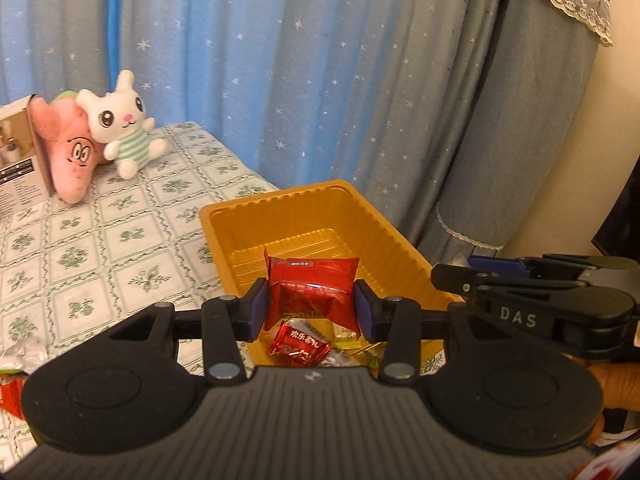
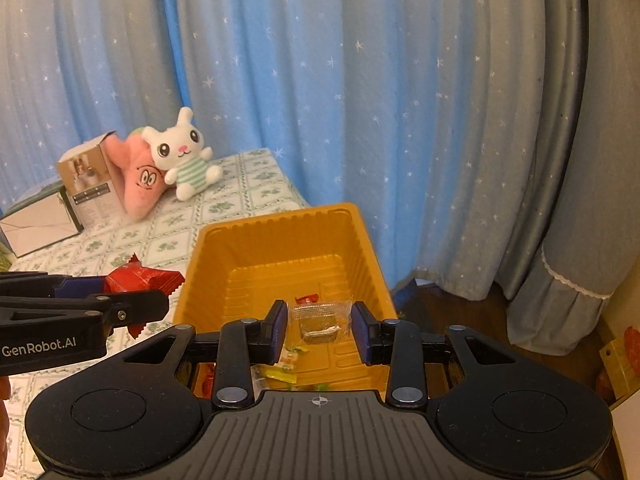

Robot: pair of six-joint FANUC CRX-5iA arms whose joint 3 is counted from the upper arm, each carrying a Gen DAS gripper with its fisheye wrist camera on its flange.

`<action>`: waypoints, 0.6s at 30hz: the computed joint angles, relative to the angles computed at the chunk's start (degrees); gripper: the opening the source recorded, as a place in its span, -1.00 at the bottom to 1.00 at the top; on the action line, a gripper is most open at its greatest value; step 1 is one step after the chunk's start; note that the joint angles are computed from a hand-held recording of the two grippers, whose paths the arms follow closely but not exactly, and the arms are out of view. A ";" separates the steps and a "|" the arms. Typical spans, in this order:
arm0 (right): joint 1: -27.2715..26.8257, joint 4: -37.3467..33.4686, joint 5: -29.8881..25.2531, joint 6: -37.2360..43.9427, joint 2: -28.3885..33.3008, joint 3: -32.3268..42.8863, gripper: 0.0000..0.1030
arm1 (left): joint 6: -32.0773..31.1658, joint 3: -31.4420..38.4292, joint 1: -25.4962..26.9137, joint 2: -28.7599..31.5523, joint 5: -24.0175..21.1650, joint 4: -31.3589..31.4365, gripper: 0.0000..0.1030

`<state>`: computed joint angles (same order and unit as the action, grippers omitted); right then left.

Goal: Organize snacks
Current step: 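Carry both candies over the orange tray and open both grippers to drop them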

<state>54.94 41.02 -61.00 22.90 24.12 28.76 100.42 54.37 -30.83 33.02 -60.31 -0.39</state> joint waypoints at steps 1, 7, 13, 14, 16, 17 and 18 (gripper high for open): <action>-0.25 -0.44 -0.03 0.45 0.49 0.59 -0.31 | -0.23 0.57 0.08 0.47 -0.28 0.26 -0.20; -0.87 -1.09 -0.06 0.79 1.66 1.65 -0.31 | -0.74 3.67 0.60 3.04 -1.79 1.19 -0.18; -1.52 -1.37 -0.12 0.74 1.93 1.75 -0.31 | -1.80 6.75 1.25 5.79 -2.89 3.71 -0.12; -1.59 -1.40 -0.12 0.71 1.92 1.71 -0.31 | -2.09 7.65 1.30 6.44 -3.36 4.09 -0.05; -1.65 -1.46 -0.23 0.73 1.99 1.80 -0.31 | -3.03 9.50 1.51 7.78 -4.44 5.08 0.20; -1.69 -1.45 -0.23 0.73 1.97 1.76 -0.31 | -2.88 9.88 1.43 7.94 -4.59 4.62 0.27; -1.72 -1.42 -0.16 0.71 1.86 1.58 -0.31 | -2.62 9.86 1.30 7.86 -4.47 3.93 0.28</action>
